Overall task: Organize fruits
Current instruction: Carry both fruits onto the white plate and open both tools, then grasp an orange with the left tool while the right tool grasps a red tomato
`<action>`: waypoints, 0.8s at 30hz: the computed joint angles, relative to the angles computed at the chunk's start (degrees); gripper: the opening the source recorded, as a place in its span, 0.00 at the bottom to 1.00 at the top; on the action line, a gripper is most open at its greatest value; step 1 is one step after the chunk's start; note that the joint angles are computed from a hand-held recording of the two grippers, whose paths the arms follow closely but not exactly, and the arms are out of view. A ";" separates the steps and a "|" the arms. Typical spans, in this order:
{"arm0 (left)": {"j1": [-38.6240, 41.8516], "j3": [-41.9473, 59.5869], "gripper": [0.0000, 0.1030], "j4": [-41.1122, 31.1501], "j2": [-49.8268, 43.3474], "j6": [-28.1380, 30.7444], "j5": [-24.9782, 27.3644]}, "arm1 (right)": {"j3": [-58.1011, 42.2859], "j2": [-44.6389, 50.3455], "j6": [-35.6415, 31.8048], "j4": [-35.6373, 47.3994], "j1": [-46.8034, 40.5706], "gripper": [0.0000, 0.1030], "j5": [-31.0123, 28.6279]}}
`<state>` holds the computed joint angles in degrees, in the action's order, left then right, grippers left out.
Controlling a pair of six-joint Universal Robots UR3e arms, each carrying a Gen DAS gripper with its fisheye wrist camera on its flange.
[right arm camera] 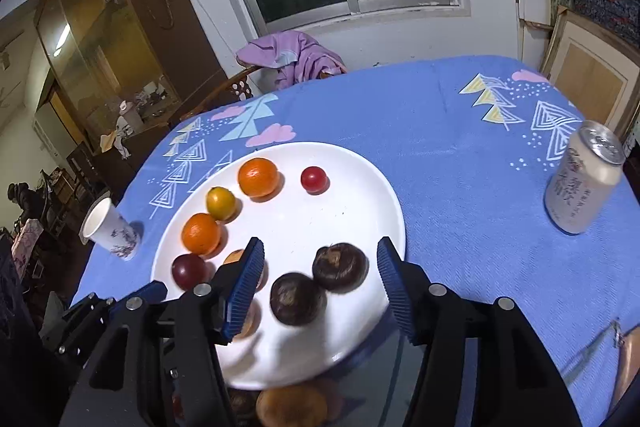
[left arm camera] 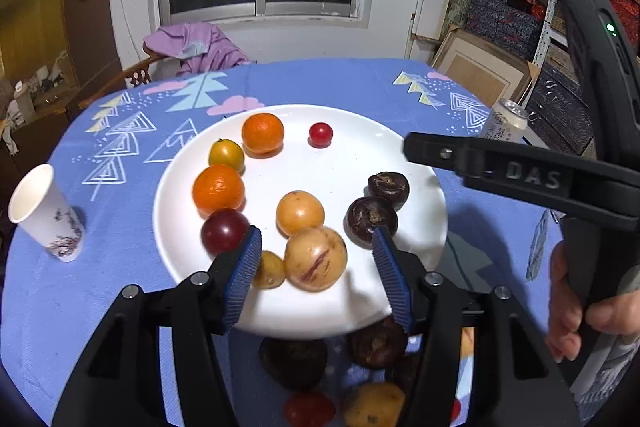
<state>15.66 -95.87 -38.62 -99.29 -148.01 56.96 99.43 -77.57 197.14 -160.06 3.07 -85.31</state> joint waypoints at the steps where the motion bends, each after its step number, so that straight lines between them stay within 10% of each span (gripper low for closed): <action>1: 1.39 -2.26 0.63 -0.01 2.08 0.96 -0.98 | 1.91 -1.91 -0.05 -0.66 0.24 0.61 -0.37; 10: 25.30 -24.43 0.71 -24.66 30.01 27.83 -12.50 | 35.08 -30.73 2.52 -8.93 -4.67 0.71 3.45; 16: 36.24 -30.61 0.73 -44.74 43.37 47.33 -12.97 | 46.29 -46.18 2.06 -1.82 -19.08 0.72 17.24; 24: 34.86 -33.54 0.72 -45.94 47.12 52.07 -10.37 | 46.52 -47.19 -0.04 1.39 -22.55 0.72 21.02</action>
